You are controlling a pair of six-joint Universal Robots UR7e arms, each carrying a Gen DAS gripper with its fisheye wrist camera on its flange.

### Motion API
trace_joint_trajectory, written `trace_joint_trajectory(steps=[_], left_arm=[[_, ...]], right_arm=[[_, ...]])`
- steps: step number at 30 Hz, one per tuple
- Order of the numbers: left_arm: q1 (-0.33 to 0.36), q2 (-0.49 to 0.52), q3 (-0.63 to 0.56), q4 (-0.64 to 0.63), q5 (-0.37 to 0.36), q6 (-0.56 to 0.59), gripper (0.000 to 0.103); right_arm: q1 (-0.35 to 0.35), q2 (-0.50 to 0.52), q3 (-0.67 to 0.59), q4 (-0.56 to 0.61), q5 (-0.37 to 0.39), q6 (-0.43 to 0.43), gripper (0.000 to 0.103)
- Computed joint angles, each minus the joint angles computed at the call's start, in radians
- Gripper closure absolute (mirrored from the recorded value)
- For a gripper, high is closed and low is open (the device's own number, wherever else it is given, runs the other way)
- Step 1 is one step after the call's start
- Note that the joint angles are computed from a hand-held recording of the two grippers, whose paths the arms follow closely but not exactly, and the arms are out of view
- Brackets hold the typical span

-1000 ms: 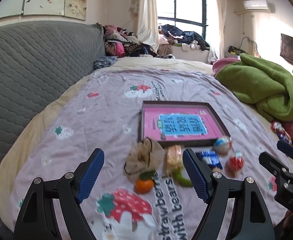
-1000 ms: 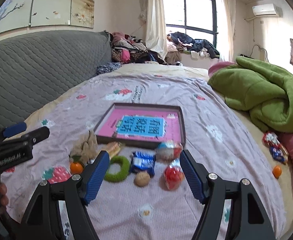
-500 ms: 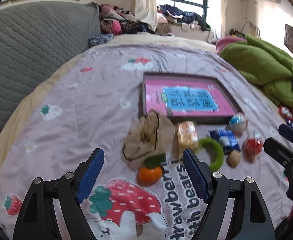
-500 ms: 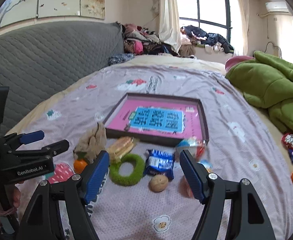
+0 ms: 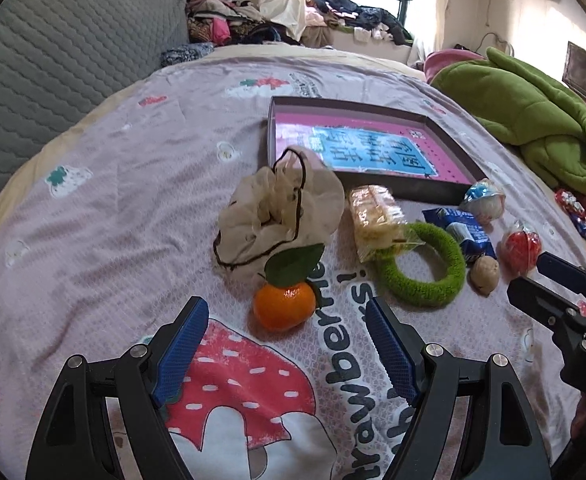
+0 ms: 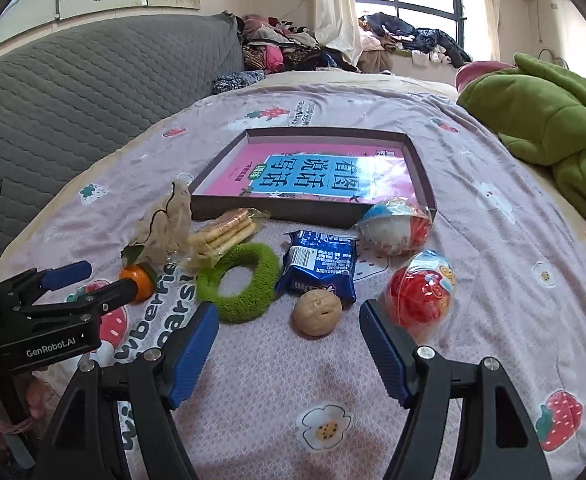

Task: Organize objects
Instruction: 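Reach the left gripper to the mandarin while the right gripper reaches the walnut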

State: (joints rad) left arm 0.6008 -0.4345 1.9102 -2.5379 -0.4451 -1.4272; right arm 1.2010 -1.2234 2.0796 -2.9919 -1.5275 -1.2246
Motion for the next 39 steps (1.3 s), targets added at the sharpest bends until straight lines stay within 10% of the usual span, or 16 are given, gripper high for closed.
trace_joint_trajectory(steps=[21, 39], left_arm=[[0.063, 0.033, -0.012, -0.110, -0.026, 0.096, 0.022], [0.087, 0.059, -0.016, -0.234, -0.040, 0.191, 0.063]], right_arm=[[0.022, 0.116, -0.065, -0.040, -0.115, 0.045, 0.051], [0.019, 0.149, -0.100, -0.012, -0.110, 0.063, 0.068]])
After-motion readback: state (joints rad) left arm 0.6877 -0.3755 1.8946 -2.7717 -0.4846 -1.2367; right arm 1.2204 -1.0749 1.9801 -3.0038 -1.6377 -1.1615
